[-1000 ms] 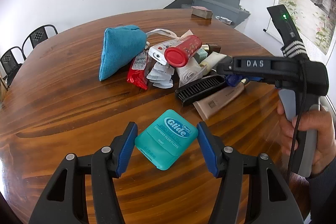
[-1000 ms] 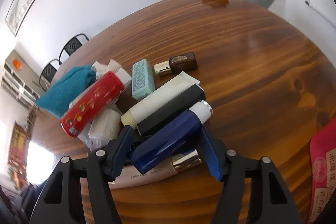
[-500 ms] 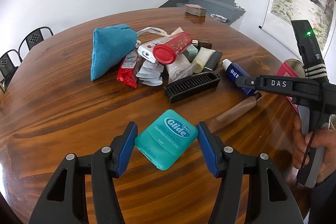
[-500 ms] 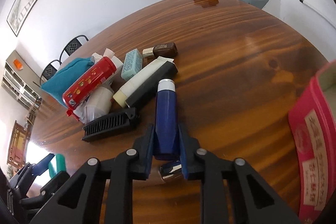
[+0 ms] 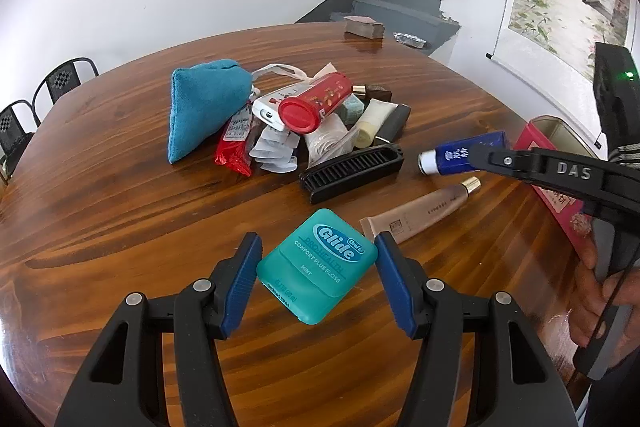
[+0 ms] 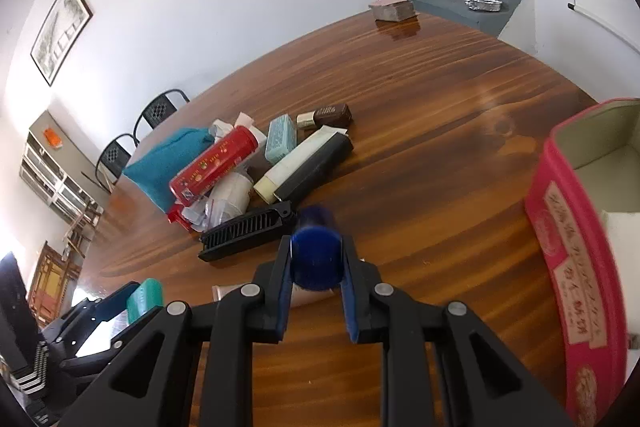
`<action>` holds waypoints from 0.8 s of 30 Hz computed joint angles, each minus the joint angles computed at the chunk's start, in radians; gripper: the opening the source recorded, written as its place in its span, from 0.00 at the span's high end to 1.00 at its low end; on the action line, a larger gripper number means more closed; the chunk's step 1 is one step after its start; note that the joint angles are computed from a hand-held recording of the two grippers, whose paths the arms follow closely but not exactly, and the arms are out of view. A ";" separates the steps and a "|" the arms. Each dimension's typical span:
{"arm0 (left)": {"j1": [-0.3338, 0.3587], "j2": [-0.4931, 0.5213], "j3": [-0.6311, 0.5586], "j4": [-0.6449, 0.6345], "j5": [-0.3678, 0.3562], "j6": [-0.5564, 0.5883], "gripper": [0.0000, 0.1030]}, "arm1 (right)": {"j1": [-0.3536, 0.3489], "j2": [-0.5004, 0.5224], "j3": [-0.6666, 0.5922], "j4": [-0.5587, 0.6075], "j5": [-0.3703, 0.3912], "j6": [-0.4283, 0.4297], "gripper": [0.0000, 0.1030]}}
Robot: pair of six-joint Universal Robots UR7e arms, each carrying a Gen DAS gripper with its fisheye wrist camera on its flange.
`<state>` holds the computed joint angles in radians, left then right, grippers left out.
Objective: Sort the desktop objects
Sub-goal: 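Carry the blue bottle with the right gripper into the red box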
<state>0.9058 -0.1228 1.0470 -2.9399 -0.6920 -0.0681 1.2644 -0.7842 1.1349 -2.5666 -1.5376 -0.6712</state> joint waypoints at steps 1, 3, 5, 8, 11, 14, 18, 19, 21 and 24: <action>-0.001 0.001 -0.001 0.001 0.000 0.000 0.40 | -0.002 -0.003 0.003 -0.006 0.005 0.002 0.77; -0.003 0.003 -0.004 0.001 -0.002 0.001 0.40 | -0.007 -0.018 0.017 -0.018 0.020 0.007 0.77; -0.006 0.007 -0.008 0.002 -0.003 0.003 0.40 | -0.014 -0.029 0.023 -0.022 0.037 0.006 0.77; -0.011 0.013 -0.017 0.000 -0.006 0.008 0.40 | -0.025 -0.054 0.043 -0.040 0.068 0.016 0.77; -0.018 0.023 -0.034 0.005 -0.012 0.014 0.40 | -0.037 -0.088 0.071 -0.067 0.099 0.027 0.77; -0.027 0.039 -0.058 0.011 -0.019 0.027 0.40 | -0.050 -0.118 0.092 -0.102 0.133 0.042 0.77; -0.042 0.063 -0.095 0.022 -0.029 0.045 0.40 | -0.072 -0.152 0.112 -0.159 0.164 0.070 0.77; -0.046 0.071 -0.110 0.029 -0.035 0.051 0.40 | -0.078 -0.159 0.118 -0.185 0.167 0.080 0.77; -0.052 0.085 -0.134 0.040 -0.046 0.059 0.40 | -0.089 -0.168 0.122 -0.217 0.172 0.099 0.77; -0.061 0.108 -0.173 0.059 -0.058 0.070 0.40 | -0.111 -0.180 0.119 -0.251 0.184 0.135 0.77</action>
<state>0.8447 -0.0146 0.8745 -2.8806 -0.7500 0.0016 1.1537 -0.9638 1.2537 -2.8173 -1.3535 -0.5357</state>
